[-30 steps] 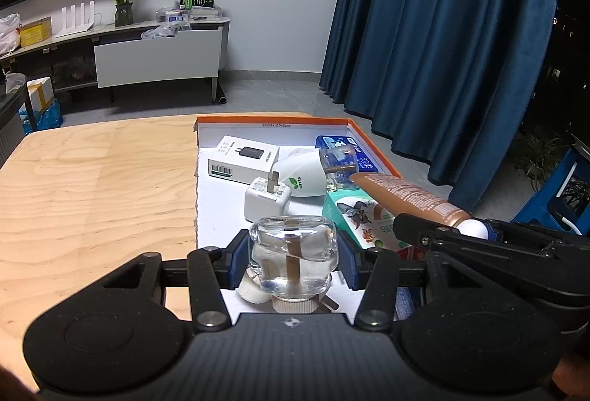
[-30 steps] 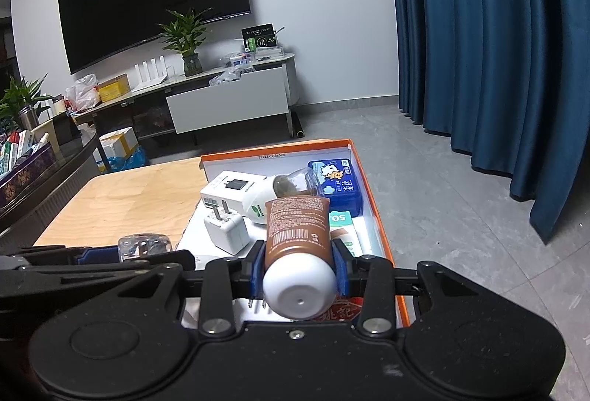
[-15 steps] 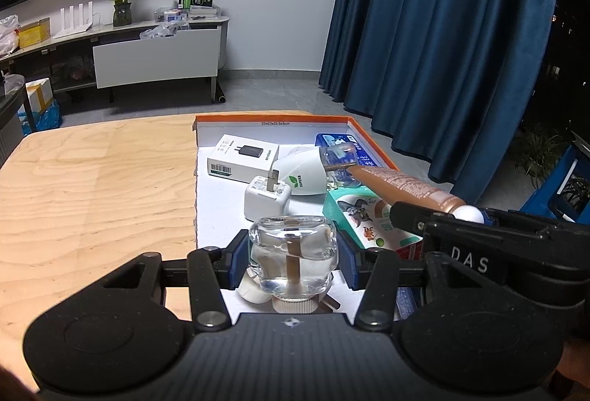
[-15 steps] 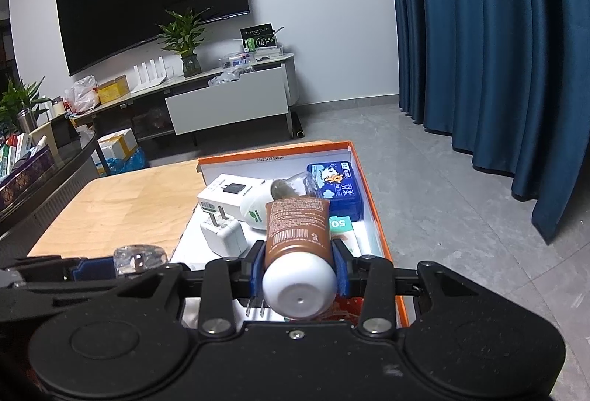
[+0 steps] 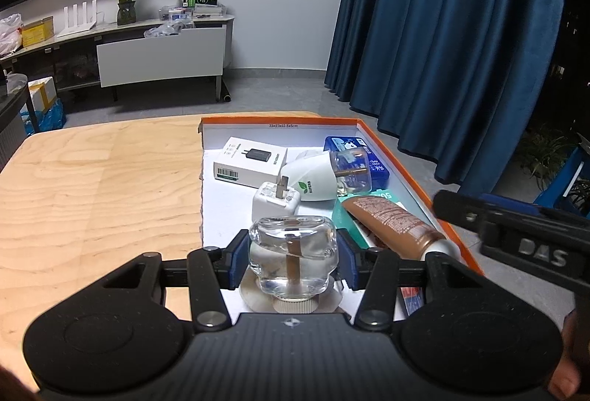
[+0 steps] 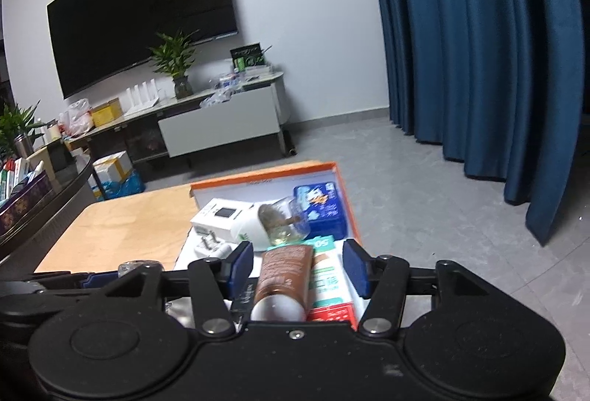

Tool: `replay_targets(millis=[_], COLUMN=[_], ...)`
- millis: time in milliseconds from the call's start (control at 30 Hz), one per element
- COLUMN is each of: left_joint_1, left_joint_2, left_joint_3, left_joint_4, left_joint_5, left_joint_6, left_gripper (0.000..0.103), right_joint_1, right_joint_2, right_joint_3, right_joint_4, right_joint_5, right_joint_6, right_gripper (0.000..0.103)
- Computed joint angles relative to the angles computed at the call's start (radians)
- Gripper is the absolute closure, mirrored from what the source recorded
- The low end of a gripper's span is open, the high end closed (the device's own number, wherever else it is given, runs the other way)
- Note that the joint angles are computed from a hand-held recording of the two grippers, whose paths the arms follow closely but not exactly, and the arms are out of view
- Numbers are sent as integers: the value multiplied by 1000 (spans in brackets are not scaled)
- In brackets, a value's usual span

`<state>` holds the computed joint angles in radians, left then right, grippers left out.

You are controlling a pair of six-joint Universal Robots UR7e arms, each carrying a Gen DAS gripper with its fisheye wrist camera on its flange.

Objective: Organize rigid objects
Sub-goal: 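Lower the glass bottle and brown tube into the tray and open both grippers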

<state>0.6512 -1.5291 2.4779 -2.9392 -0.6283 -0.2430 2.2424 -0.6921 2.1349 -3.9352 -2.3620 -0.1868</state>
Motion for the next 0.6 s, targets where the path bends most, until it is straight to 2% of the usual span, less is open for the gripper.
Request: replay_targets(millis=[200,267,333,400,500,600], left_joint_1=[28,48,51,43,11,-25], left_joint_2=[76,98,120,119,84,21], left_joint_3=[-49,-70,-91,-100,-87,-78], left_joint_4=[-68,-88,-89,-69,-27,107], left_joint_5=[-23,-55,-48,-37,-14,1], left_joint_6=[61,78,84,75,45,-34], left_gripper=[53,52,50,24,13,4], right_joint_1=[19,24,31,37,47,60], right_joint_2=[-11,-13,-15,-21,-32,-48], right_joint_3=[2,2,3,7,19,30], right_joint_4=[-39,-42,-44,-45,-46,-20], right_joint_5=[-44,-57,-69,-72,-78,-85], right_joint_6=[-26,-33,-36,-43,-54,-53], right_gripper=[30,30,29,28,21,20])
